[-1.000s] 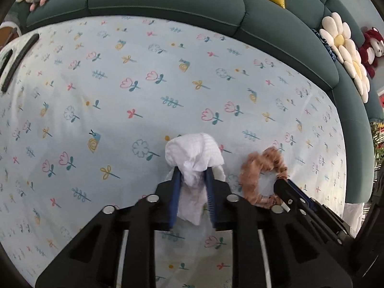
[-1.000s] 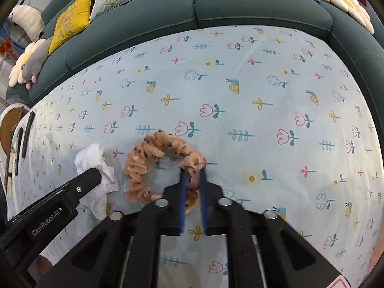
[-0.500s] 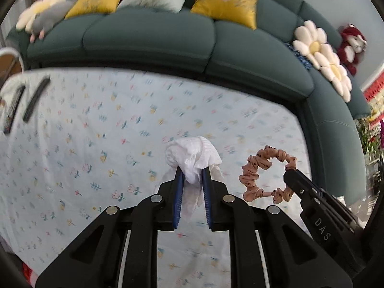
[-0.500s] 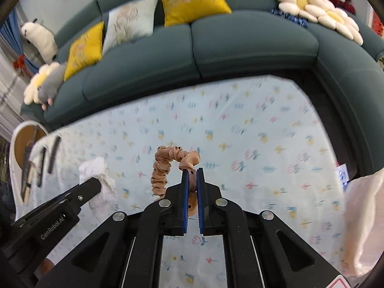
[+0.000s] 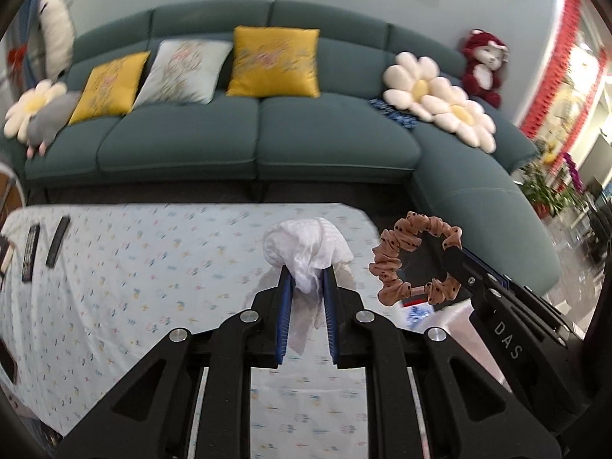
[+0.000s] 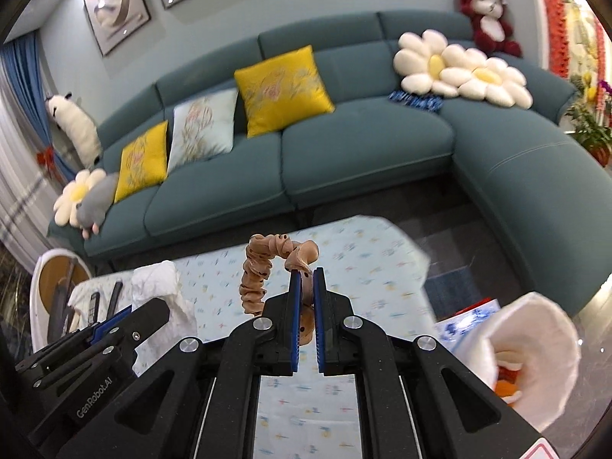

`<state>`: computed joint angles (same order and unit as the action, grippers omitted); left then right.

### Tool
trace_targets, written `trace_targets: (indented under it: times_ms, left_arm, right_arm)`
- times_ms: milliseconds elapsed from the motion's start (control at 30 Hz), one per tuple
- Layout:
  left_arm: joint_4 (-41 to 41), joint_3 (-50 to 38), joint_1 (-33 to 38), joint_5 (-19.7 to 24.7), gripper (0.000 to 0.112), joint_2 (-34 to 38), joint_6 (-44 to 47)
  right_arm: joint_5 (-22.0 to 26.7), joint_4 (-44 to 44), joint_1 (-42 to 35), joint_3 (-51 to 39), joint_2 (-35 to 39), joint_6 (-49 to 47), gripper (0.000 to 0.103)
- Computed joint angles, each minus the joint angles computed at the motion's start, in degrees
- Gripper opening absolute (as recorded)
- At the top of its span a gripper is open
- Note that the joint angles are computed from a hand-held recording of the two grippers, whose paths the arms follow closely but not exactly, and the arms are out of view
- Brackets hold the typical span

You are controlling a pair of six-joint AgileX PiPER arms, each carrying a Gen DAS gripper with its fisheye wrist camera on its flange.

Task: Collect trash
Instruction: 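Carry the tissue with the left gripper while the right gripper carries the scrunchie to the bin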

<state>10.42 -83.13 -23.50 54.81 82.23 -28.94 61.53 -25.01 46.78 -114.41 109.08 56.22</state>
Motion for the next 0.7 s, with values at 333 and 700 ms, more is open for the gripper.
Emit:
trace_targets:
  times_ms: [333,700]
  left_arm:
    - [11.68,-7.94,-21.06,5.95,0.016,3.57,-12.70]
    - [15.98,-18.91,-34.05,10.45,0.016,13.29,-16.93]
  right_arm:
    - [-1.68,-7.24,-1.49,22.62,-21.77,6.53,0.007]
    - [-1.83,-8.27,-6.99,38.89,-38.14,7.77,0.007]
